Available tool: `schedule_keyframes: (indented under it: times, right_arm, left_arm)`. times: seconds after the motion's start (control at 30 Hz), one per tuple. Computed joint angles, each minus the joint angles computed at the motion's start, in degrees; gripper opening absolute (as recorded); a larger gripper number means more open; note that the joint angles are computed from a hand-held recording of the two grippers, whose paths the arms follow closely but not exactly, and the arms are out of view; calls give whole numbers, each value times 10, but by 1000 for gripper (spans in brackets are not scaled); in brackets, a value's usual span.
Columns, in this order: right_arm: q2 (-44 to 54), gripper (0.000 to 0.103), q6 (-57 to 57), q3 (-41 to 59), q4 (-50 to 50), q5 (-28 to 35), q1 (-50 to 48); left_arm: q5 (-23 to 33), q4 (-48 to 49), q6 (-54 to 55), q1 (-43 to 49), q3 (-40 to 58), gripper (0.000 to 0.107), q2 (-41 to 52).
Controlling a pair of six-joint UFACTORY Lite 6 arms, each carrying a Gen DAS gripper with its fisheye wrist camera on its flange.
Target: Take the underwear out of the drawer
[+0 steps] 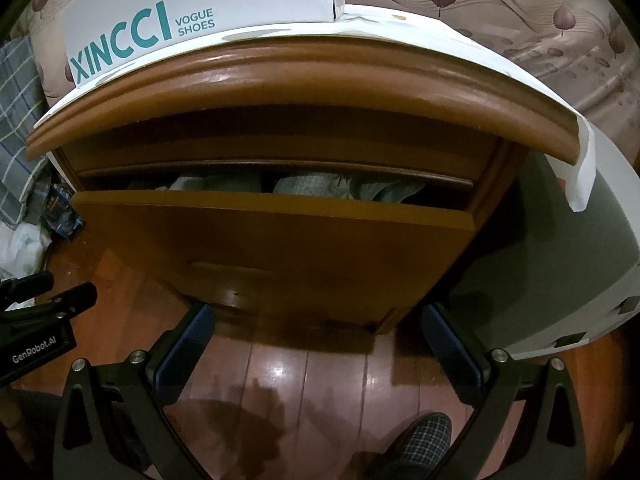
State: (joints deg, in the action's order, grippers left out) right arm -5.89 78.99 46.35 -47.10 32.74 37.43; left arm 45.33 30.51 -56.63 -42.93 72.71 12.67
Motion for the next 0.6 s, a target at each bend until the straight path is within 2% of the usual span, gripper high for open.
schedule_keyframes:
  times: [0.6]
  right_arm:
    - [3,102,-16,5,12,-3,-2]
  left_arm:
    - [-3,-2,4,0,2,68,3]
